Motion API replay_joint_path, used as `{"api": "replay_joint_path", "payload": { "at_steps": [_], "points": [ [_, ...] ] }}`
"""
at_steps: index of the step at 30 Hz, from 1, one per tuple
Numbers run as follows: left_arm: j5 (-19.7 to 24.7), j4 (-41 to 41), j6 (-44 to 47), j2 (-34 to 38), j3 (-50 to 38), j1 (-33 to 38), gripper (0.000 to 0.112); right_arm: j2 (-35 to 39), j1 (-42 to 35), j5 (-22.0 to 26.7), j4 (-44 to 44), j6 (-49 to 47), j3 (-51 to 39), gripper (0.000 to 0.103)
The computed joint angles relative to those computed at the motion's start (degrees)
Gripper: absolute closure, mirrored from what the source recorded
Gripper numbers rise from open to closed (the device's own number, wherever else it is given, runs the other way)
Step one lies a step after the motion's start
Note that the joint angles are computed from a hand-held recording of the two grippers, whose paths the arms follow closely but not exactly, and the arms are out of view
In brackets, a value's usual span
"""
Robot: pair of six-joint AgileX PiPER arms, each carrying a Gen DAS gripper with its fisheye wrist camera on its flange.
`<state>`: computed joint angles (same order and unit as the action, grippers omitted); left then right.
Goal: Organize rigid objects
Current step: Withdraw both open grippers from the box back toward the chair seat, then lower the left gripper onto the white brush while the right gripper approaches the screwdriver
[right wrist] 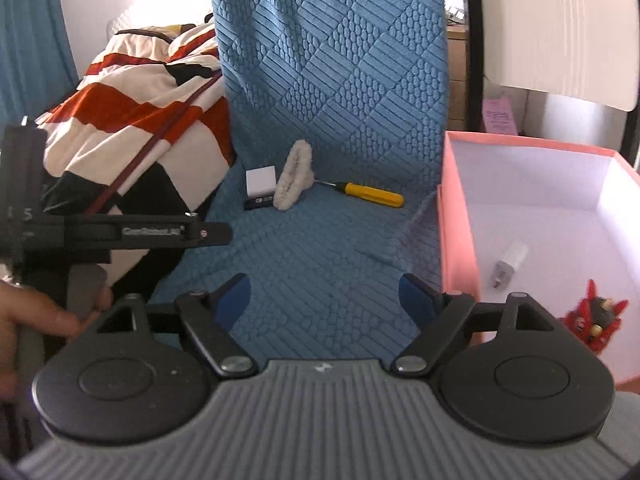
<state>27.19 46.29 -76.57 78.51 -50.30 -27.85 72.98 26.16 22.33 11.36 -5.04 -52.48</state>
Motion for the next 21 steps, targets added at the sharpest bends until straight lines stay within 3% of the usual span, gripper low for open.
{"api": "replay_joint_path", "payload": {
  "at_steps": [3, 5, 9, 14, 21],
  "points": [
    [1.0, 0.7, 2.11, 3.98, -3.18, 1.17, 0.03, 2.85, -1.06, -1.47, 6.88, -7.44, -0.74, 0.018],
    [0.04, -1.64, 4.88, 5.68, -4.84, 2.92, 0.03, 4.82, -1.16, -2.03, 6.1, -6.58, -1.46, 0.018],
    [-1.03, -9.12, 12.56, 9.6, -9.02, 6.51, 0.03, 8.2, -1.55, -3.59, 6.92, -6.74, -2.99, 0.018],
    [-2.61, -24.62, 27.09, 14.65, -14.15, 11.81, 0.031, 12.96, -1.56, -5.17, 11.59, -14.95, -6.01, 0.018],
    [-3.58, -31.41, 35.56, 20.69, -21.0, 14.97, 0.032, 20.34, -2.22, -7.05, 19.65, -26.07, -12.3, 0.019]
  ]
}}
